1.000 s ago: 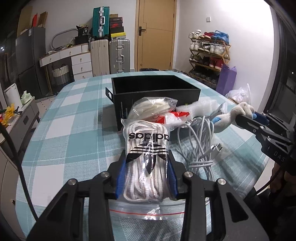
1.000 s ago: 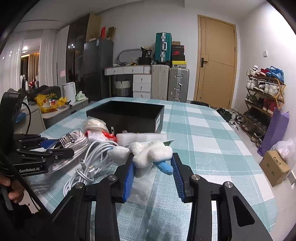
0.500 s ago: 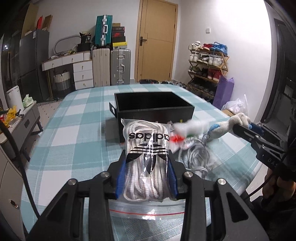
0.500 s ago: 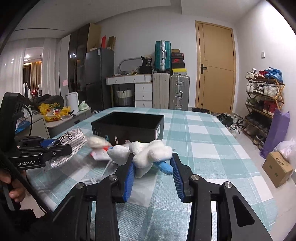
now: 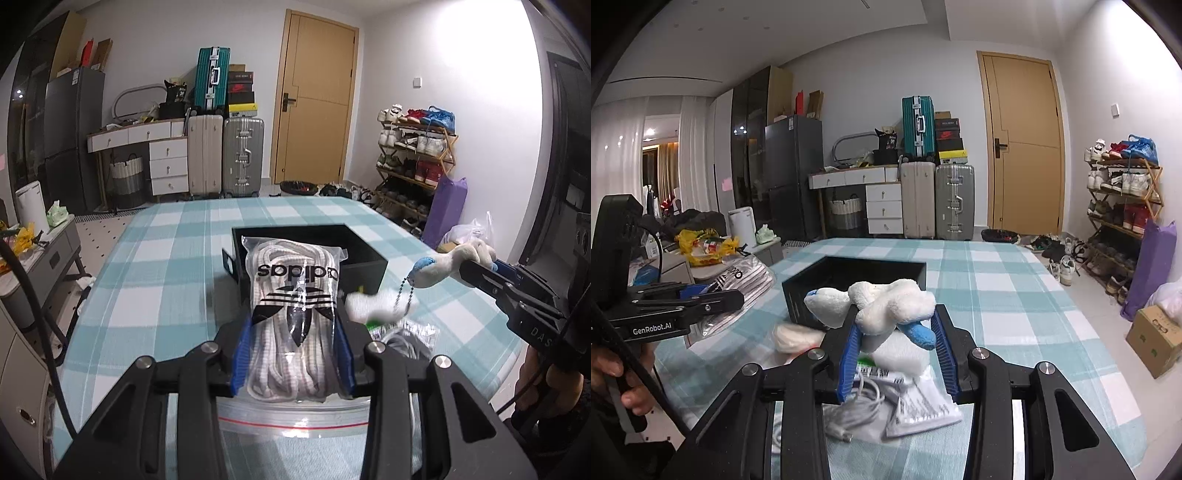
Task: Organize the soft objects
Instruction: 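Carry the gloves and adidas rope bag into the black box with both grippers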
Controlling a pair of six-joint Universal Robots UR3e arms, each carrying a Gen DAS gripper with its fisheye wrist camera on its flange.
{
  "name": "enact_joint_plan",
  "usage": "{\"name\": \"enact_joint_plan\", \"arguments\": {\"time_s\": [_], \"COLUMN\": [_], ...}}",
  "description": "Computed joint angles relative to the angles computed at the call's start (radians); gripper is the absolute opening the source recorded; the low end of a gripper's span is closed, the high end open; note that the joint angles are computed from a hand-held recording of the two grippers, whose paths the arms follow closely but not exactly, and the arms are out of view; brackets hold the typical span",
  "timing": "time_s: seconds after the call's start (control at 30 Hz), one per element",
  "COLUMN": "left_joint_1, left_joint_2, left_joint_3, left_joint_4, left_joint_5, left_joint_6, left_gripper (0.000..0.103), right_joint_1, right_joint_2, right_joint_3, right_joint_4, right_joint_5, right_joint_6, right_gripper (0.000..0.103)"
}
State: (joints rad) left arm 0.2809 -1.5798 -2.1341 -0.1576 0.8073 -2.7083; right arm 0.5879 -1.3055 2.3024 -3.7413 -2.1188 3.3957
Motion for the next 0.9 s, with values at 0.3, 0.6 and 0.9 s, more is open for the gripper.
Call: {"name": "enact_joint_plan", "arguments": {"time_s": [0.3,0.6,0.9], "left_joint_1": [-0.054,-0.126,-0.188], "left_joint_2": [-0.086,-0.214,-0.342], "left_joint_3": [0.137,0.288,0.448], "left_joint_4": [0.030,0.039,0.009], "left_joint_5": [0.038,0.116,0.175], "left_joint_6": [-0.086,-0.133,-0.174], "left_gripper": [0.037,0.037,0.038], "right_joint_1": [-0.091,-0.139,-0.199], "right_joint_2": [-0.053,0.022,0.127], "right_joint_3": [-0.110,-0.249,-0.405], "right_joint_4": [0.146,0.248,0.345], "right_joint_5": [0.076,0.117,0.171], "right_joint_6": [-0.043,-0.040,-0.051], "right_gripper": [0.038,0.038,0.038]}}
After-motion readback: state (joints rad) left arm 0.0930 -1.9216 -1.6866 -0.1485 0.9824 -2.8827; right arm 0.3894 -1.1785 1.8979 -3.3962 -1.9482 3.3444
